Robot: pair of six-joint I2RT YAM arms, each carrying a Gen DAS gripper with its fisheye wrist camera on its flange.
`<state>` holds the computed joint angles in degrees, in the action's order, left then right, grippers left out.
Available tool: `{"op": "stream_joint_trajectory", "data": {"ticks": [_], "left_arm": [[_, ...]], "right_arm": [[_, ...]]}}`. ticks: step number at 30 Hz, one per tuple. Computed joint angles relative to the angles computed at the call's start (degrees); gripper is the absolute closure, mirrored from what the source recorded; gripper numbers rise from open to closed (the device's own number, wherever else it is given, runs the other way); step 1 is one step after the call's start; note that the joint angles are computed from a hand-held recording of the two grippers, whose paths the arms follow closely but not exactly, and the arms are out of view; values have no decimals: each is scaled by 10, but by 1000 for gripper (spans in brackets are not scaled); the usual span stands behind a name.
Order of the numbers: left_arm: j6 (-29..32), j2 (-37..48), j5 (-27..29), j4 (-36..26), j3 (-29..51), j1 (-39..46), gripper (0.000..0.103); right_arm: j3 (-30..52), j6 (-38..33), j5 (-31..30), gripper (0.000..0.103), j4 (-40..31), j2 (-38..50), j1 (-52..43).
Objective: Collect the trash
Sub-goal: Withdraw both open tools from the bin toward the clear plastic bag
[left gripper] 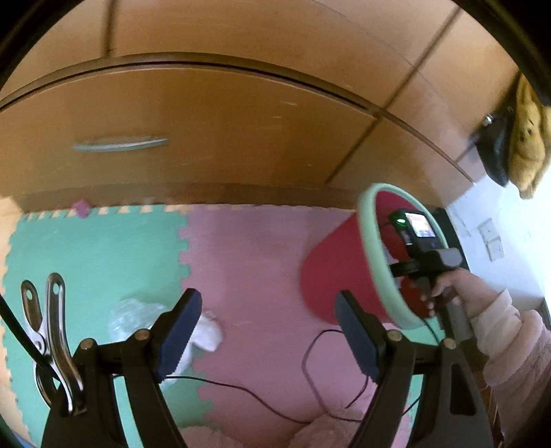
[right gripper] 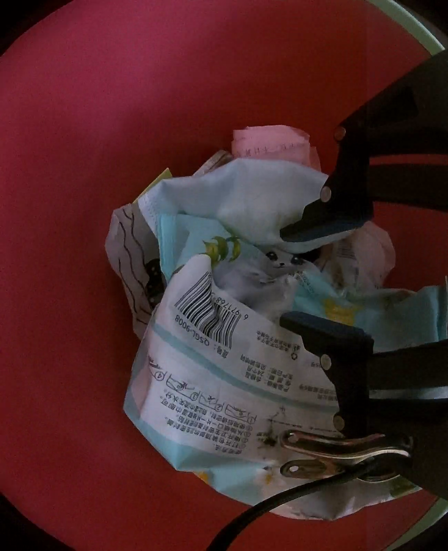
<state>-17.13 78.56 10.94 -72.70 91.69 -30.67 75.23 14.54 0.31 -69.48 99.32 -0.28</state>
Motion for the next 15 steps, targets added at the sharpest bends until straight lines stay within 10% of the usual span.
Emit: {"op": "stream_joint_trajectory", "data": {"ticks": [15], "left_arm": [[171,-110,38,-79,-109,280,20]], "right_arm": [[24,94,62,60,-64,-184,84]]}}
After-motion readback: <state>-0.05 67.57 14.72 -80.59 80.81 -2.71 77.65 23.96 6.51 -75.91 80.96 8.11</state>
